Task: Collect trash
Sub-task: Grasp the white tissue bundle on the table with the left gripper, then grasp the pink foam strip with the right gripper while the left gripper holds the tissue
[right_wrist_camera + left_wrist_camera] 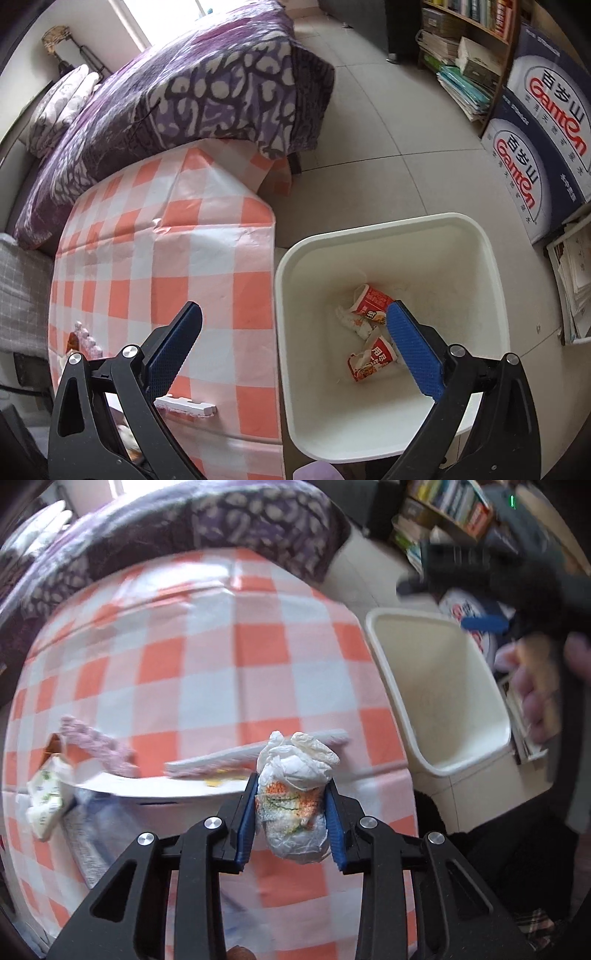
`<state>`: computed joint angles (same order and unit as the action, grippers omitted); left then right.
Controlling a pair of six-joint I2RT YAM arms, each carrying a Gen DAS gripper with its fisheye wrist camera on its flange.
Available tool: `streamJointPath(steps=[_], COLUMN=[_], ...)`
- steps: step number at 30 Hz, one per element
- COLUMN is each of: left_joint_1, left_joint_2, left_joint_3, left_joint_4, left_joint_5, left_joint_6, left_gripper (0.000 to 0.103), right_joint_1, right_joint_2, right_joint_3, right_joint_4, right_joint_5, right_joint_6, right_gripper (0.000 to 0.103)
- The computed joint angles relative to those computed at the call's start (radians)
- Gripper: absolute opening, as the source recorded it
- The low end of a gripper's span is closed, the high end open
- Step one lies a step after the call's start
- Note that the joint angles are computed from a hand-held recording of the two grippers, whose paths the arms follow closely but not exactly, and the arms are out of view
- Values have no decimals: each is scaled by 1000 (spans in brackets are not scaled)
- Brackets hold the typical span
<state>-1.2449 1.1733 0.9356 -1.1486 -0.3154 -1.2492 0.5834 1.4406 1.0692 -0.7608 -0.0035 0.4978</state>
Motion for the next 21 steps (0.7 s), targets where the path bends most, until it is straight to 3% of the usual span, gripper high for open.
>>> streamJointPath(steps=[5, 7, 10, 13, 21], left_joint_1=[81, 152, 273, 332, 418], left_joint_2=[-253, -320, -401, -442, -451], left_joint_3=[-49, -54, -53, -56, -86], left_joint_4=[-184, -221, -239, -234, -178], left_joint_5=[-63, -62, -50, -39, 3], left_joint_6=[-102, -92, -25, 20, 119], left_gripper=[33, 33, 33, 33, 33], right_joint_1=[146, 200, 279, 354, 451], right_joint_2=[82, 97, 117, 156, 270], right_joint_3=[57, 69, 70, 71, 100], right_joint_4=[0, -9, -17, -25, -18], right_joint_5=[-36, -55, -80, -52, 9], right_joint_6=[-166, -259, -393, -490, -553], right_gripper=[96, 96, 93, 75, 60])
